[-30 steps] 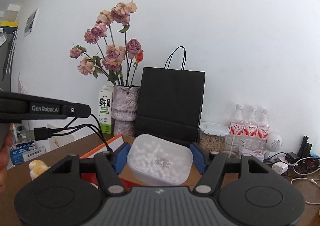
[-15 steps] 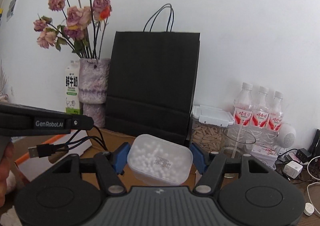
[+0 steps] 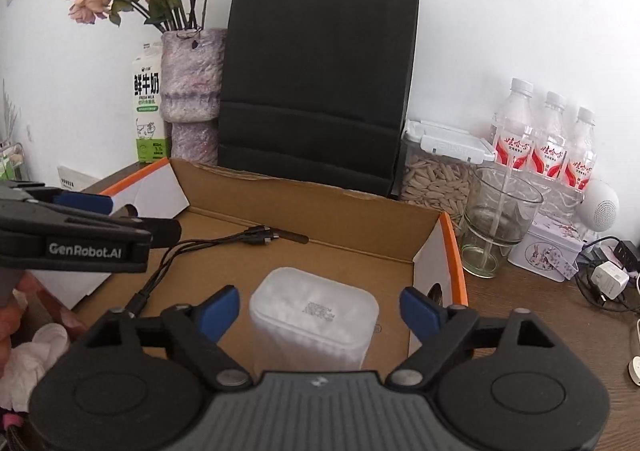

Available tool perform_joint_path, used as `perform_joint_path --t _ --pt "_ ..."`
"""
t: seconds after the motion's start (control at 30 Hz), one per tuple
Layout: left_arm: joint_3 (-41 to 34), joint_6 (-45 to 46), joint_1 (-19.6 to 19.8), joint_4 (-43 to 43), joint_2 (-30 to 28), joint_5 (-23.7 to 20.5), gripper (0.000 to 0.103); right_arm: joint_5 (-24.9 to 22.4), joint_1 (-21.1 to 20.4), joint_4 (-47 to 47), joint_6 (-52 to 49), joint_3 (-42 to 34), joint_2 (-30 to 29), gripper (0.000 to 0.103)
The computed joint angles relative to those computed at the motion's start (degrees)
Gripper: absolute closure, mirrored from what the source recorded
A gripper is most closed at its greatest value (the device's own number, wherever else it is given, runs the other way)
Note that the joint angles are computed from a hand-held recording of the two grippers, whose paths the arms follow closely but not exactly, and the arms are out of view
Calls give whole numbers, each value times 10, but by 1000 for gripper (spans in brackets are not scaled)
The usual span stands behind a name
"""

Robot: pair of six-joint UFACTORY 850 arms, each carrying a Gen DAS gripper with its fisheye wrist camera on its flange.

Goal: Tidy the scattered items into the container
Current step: 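Open both grippers to drop the cable and tub into the box, then grasp the white bottle cap with the right gripper while the left grasps the plush sheep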

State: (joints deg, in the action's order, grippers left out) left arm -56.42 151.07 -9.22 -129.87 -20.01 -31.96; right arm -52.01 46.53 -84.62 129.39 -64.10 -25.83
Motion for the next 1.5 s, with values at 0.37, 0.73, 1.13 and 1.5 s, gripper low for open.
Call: perform_joint_path --t 0.37,0.73,1.13,1.5 --pt "52 102 -2 -102 46 -41 0 -6 12 21 -3 5 16 0" --pt "120 48 42 -49 121 -84 0 -85 81 30 20 15 43 0" --pt "199 -27 154 56 216 -125 0 -190 194 99 28 30 62 0" --pt "232 -22 269 111 218 -120 0 -174 265 231 93 78 53 0"
